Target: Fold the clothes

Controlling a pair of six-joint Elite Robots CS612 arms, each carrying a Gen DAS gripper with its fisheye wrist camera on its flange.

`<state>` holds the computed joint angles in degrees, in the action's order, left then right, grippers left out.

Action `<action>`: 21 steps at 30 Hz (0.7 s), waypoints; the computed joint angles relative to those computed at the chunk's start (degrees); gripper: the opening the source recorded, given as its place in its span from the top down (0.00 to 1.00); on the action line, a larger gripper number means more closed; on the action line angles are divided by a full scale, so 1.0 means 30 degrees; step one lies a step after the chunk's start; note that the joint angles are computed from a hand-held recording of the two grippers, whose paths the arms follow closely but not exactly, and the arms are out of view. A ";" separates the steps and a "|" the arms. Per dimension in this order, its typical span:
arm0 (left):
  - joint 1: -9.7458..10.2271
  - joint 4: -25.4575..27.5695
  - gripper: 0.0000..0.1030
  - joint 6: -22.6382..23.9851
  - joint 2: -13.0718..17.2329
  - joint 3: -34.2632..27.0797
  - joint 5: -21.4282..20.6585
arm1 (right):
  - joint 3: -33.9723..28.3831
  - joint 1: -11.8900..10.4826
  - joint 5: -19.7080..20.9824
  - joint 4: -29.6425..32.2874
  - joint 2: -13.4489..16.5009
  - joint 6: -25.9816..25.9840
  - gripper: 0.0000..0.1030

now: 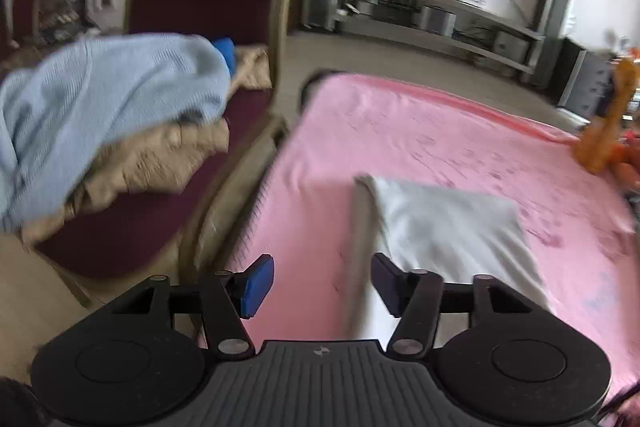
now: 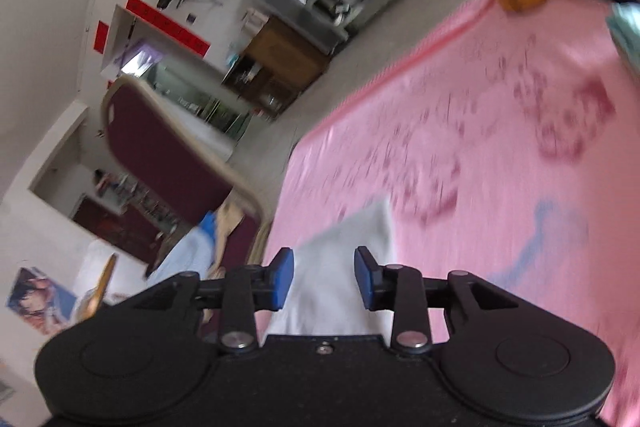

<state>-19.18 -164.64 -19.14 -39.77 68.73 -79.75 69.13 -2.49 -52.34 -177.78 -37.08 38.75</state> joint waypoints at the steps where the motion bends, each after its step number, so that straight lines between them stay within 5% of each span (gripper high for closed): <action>1: 0.0017 -0.0090 0.48 0.0274 -0.0017 0.0096 -0.0571 | 0.0246 -0.0019 0.0521 0.0165 -0.0109 0.0073 0.66; 4: -0.0106 0.0518 0.48 0.1633 0.0184 -0.0196 -0.1627 | 0.0298 0.0195 0.0869 0.1767 -0.0068 -0.0780 0.65; 9: -0.0450 0.3052 0.49 0.3198 0.0952 -0.1457 -0.3408 | -0.0566 0.0978 0.0066 0.5508 0.0409 -0.3535 0.78; 14: -0.0981 0.5610 0.43 0.5091 0.1522 -0.2378 -0.1473 | -0.1619 0.1179 0.0899 0.8706 0.1037 -0.5591 0.82; 21: -0.0368 0.5520 0.48 0.3392 0.0677 -0.1407 -0.3213 | -0.0848 0.0563 0.2610 1.1672 0.0168 -0.6746 0.74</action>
<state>-20.28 -148.08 -8.96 -37.74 64.51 -89.39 66.59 -0.80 -44.51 -142.77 -36.57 18.51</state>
